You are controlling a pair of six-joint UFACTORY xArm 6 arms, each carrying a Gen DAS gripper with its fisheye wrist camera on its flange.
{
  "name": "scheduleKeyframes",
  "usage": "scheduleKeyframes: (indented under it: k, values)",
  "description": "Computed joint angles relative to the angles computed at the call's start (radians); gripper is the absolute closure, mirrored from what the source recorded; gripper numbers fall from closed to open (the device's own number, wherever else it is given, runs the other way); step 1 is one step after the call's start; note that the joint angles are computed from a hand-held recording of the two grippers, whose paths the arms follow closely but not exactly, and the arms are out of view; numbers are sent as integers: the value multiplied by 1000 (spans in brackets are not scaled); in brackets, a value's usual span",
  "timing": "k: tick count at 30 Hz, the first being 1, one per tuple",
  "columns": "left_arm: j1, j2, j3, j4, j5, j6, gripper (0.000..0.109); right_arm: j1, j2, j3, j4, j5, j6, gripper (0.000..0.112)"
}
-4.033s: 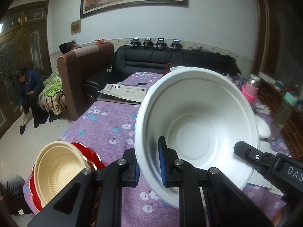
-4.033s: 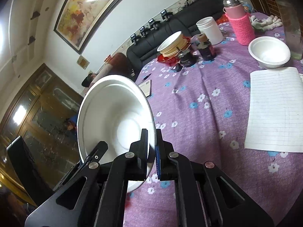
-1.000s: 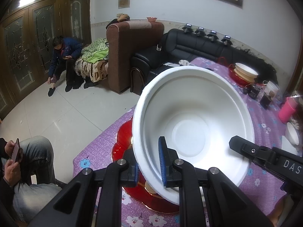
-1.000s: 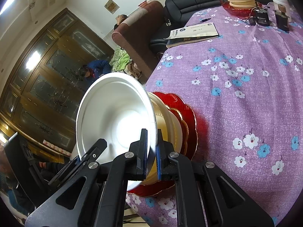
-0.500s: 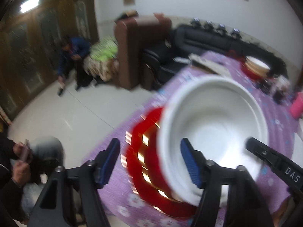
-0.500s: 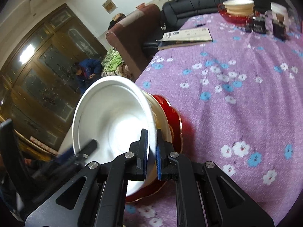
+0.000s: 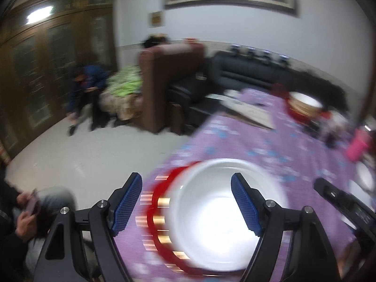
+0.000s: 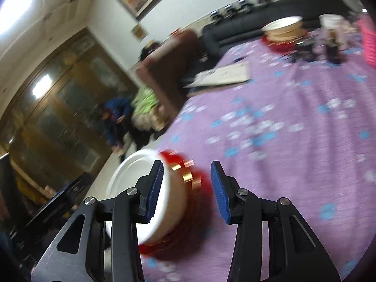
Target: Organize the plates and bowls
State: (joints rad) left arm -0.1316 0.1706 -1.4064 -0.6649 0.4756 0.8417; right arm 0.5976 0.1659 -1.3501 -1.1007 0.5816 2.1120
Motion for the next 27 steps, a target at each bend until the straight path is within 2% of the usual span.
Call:
scheduleKeyframes:
  k: [4, 7, 9, 10, 12, 15, 16, 20, 22, 24, 27]
  values:
    - [-122, -53, 36, 33, 146, 70, 30, 12, -178, 192, -24, 136, 98, 70]
    - [-211, -46, 8, 83, 277, 53, 30, 17, -363, 378, -7, 240, 164, 70]
    - [-285, -21, -29, 133, 328, 13, 30, 30, -530, 520, 24, 339, 194, 70]
    - [-316, -4, -52, 163, 339, -12, 30, 30, -593, 566, 42, 366, 180, 70]
    - [-389, 40, -107, 198, 358, -47, 30, 43, -781, 689, 95, 479, 179, 71]
    - [-513, 141, -214, 319, 309, -160, 30, 58, -1003, 799, 177, 645, 151, 71]
    - [-541, 172, -250, 346, 305, -187, 30, 37, -1091, 845, 205, 671, 139, 71]
    - [-650, 382, -525, 450, 346, -308, 30, -121, -1339, 1000, 264, 596, 107, 71]
    - [-672, 444, -615, 466, 391, -335, 30, -233, -1357, 1032, 312, 522, 38, 71]
    - [-700, 517, -714, 500, 426, -362, 30, -372, -1345, 1073, 362, 369, -27, 71]
    - [-719, 610, -852, 506, 485, -403, 30, -477, -1346, 1113, 413, 272, -88, 71]
